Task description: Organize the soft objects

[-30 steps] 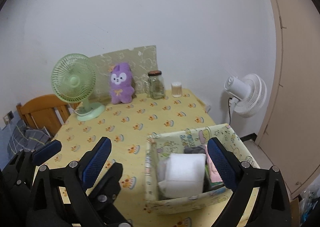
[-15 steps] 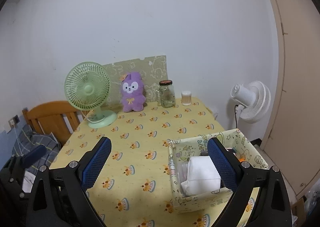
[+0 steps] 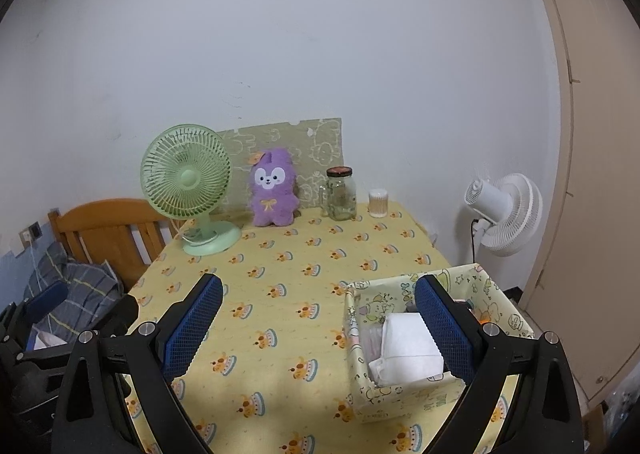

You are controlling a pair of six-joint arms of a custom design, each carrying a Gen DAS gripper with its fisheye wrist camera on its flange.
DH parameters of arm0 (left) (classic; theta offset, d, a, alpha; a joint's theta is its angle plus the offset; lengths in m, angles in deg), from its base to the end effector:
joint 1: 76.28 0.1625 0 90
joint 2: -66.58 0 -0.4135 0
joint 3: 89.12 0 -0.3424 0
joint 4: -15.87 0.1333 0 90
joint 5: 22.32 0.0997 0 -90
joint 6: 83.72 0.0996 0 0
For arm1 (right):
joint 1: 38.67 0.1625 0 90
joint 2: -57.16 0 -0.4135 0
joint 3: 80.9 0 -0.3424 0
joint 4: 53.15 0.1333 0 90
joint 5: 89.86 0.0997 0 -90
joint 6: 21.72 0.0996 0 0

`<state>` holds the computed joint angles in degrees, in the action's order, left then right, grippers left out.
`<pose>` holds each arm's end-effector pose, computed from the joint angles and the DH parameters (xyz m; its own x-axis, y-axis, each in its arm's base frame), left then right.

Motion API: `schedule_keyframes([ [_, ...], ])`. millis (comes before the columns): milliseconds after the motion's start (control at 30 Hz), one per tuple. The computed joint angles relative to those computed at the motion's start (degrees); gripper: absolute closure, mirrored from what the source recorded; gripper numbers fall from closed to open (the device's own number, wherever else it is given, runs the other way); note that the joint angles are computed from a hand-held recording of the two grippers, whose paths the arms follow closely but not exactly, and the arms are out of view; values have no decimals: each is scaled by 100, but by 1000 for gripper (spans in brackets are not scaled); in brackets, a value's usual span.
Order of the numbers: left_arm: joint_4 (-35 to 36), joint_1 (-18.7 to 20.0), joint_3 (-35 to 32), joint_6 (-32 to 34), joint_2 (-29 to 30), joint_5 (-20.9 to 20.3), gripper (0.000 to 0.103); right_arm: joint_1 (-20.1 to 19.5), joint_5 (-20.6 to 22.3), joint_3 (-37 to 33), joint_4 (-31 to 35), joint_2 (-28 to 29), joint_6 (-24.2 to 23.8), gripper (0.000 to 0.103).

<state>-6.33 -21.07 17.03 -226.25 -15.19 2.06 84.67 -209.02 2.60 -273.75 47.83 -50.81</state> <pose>-0.0490 -0.4632 0.3292 -0.6680 -0.3873 -0.6354 0.5394 0.3362 -0.7720 0.4165 -0.4789 -0.0649 -0.6847 -0.3476 0.6405 -0.7287 0.3352 -0.5971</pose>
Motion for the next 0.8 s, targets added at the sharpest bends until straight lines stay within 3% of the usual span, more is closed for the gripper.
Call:
schedule_keyframes([
  [300, -439, -71, 141, 226, -37, -139, 0, -22, 25, 157, -120, -96, -211, 5],
  [800, -523, -159, 160, 288, 7, -245, 0, -64, 89, 340, -201, -183, -245, 5],
])
